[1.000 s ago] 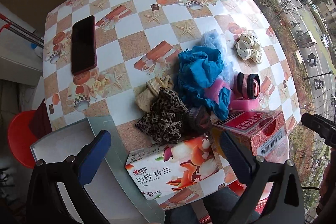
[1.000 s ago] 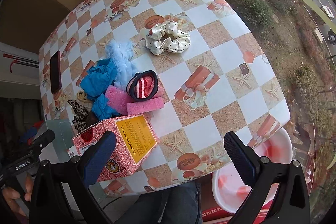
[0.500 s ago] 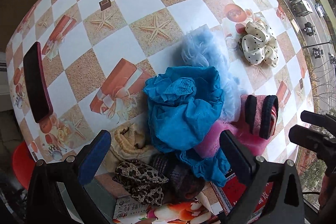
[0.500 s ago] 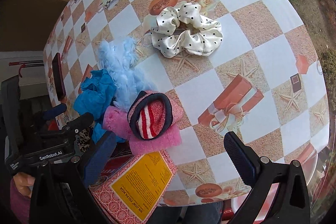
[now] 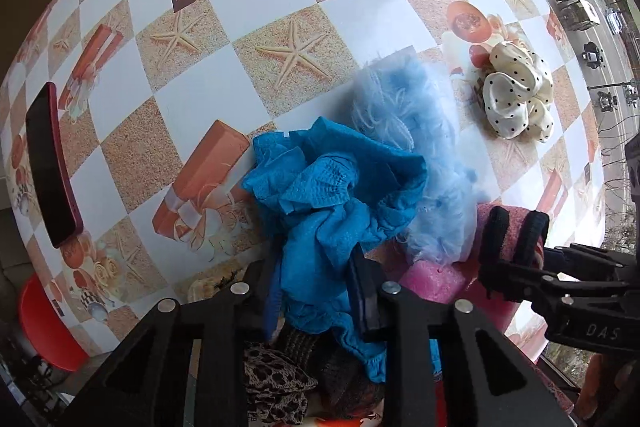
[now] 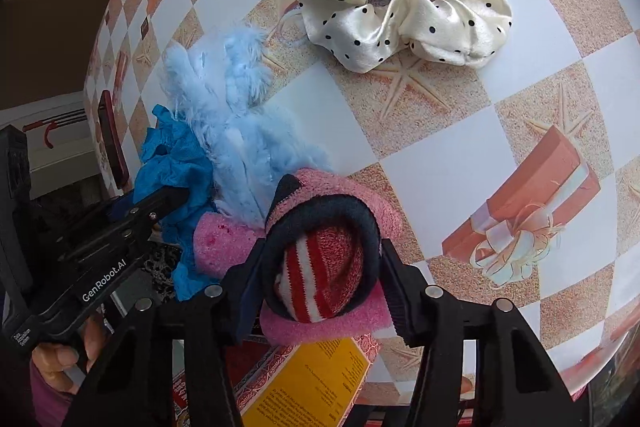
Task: Organize soft objects
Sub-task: 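Grasp the red-striped knit item with the right tool while the left tool grasps the blue cloth, then lift and carry both held items over the open white box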
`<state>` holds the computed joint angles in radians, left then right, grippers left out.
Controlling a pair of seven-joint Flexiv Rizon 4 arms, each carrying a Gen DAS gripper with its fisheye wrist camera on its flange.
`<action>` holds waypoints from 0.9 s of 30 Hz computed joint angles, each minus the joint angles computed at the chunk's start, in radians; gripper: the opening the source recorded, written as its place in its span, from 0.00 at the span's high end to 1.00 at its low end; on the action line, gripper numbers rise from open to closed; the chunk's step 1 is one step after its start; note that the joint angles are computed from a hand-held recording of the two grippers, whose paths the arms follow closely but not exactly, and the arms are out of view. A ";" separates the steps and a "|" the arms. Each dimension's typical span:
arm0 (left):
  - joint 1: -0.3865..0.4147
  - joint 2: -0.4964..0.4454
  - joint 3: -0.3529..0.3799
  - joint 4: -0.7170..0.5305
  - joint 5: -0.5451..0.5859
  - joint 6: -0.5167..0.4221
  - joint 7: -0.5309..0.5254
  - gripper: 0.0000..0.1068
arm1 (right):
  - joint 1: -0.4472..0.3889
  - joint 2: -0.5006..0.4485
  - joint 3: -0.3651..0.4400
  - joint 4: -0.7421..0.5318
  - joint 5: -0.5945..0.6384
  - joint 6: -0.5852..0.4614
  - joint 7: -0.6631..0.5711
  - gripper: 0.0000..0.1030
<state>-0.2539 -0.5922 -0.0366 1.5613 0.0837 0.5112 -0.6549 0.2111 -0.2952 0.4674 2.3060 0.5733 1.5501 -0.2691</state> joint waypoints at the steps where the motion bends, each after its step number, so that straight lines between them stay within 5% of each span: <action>1: 0.006 0.001 -0.002 0.005 -0.010 0.016 -0.002 0.75 | 0.011 -0.002 -0.004 0.006 0.006 0.025 0.009 0.58; 6: 0.049 0.014 -0.011 0.009 -0.064 0.077 0.025 0.79 | 0.180 0.080 -0.181 0.115 -0.170 0.039 0.207 0.62; 11: 0.081 0.060 -0.029 0.061 -0.121 0.196 0.070 0.79 | 0.317 0.229 -0.397 0.241 -0.592 -0.072 0.522 0.62; 17: 0.109 0.154 -0.047 0.180 -0.193 0.281 0.151 0.79 | 0.251 0.338 -0.345 0.220 -0.766 -0.295 0.608 0.62; 27: 0.165 0.305 -0.026 0.343 -0.277 0.301 0.303 0.79 | 0.192 0.406 -0.192 0.126 -0.766 -0.588 0.629 0.62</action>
